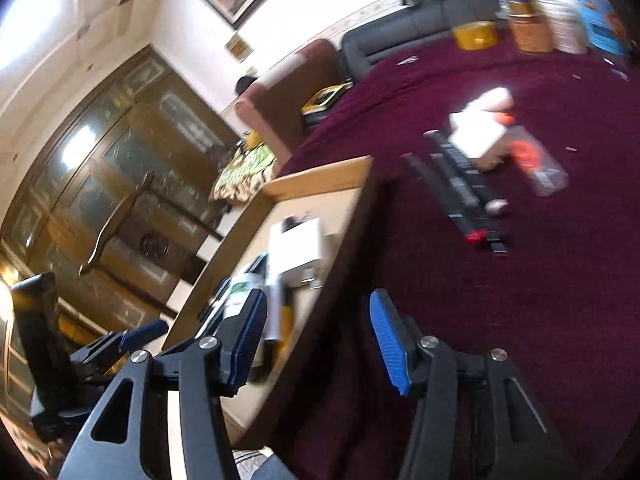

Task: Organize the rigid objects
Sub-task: 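Grasp a red-capped black marker with the left gripper while the right grasps a black marker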

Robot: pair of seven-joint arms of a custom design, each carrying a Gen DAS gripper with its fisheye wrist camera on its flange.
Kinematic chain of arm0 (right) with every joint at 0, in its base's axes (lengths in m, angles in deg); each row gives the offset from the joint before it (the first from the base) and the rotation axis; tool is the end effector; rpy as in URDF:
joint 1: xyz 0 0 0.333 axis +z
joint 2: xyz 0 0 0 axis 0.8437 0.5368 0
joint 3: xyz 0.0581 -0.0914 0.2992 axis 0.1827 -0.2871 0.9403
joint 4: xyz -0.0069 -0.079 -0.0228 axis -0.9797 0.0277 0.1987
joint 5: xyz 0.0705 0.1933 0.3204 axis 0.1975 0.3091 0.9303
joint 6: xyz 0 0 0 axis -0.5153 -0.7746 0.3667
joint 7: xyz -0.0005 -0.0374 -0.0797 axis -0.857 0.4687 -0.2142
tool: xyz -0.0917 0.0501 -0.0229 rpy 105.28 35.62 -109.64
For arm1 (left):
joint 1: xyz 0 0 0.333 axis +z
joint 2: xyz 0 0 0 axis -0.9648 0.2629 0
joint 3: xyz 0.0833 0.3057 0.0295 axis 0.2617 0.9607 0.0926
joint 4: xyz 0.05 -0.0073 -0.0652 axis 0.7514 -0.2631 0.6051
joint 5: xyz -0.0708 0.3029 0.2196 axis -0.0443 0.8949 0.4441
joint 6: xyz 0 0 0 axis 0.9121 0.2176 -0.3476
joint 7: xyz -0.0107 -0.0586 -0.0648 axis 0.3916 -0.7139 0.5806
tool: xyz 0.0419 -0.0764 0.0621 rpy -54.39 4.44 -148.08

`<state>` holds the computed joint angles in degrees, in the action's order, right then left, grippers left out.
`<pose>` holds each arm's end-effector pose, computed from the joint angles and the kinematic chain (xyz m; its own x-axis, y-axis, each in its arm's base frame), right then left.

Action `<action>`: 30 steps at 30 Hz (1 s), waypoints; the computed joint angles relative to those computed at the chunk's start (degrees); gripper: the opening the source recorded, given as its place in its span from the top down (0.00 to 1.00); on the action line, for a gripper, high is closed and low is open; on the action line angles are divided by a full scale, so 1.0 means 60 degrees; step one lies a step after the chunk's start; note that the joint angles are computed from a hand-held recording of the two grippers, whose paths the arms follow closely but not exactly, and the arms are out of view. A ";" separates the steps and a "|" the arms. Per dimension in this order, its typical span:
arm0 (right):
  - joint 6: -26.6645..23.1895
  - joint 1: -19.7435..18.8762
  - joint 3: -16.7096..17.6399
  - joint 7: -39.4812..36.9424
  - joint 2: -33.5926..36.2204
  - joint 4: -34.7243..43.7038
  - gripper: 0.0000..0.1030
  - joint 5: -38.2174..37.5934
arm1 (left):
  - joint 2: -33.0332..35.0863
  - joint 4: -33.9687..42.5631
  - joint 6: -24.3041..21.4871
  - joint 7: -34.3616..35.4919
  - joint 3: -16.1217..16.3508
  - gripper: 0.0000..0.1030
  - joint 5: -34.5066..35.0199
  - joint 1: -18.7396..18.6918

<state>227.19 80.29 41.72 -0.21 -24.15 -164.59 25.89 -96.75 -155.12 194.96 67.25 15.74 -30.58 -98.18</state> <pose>0.4682 0.2313 0.4298 0.4838 -0.6591 -0.5757 -0.8032 -0.0731 -0.5912 0.3577 -0.3471 0.4868 0.3016 -0.9534 -0.0026 -0.7797 -0.2451 -0.5762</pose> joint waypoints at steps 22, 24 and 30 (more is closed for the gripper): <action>-0.0988 -0.1266 0.0111 0.3915 0.3772 0.4403 0.77 -0.5120 | 0.1666 0.1792 0.0557 0.0338 0.0304 0.23 -0.0404 -0.0324; -0.0827 -0.1368 0.0299 0.3840 0.3887 0.4413 0.84 -0.5187 | 0.1732 0.1850 0.0597 0.0373 0.0340 0.23 -0.0459 -0.0323; -0.0740 -0.1504 0.0397 0.3853 0.3801 0.4240 0.99 -0.5818 | 0.2220 0.2339 0.1181 0.0407 0.0510 0.23 -0.0456 -0.0233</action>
<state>222.75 71.26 44.10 22.91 -1.34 -139.15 -9.01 -83.43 -141.09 202.04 69.69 18.80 -33.32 -99.58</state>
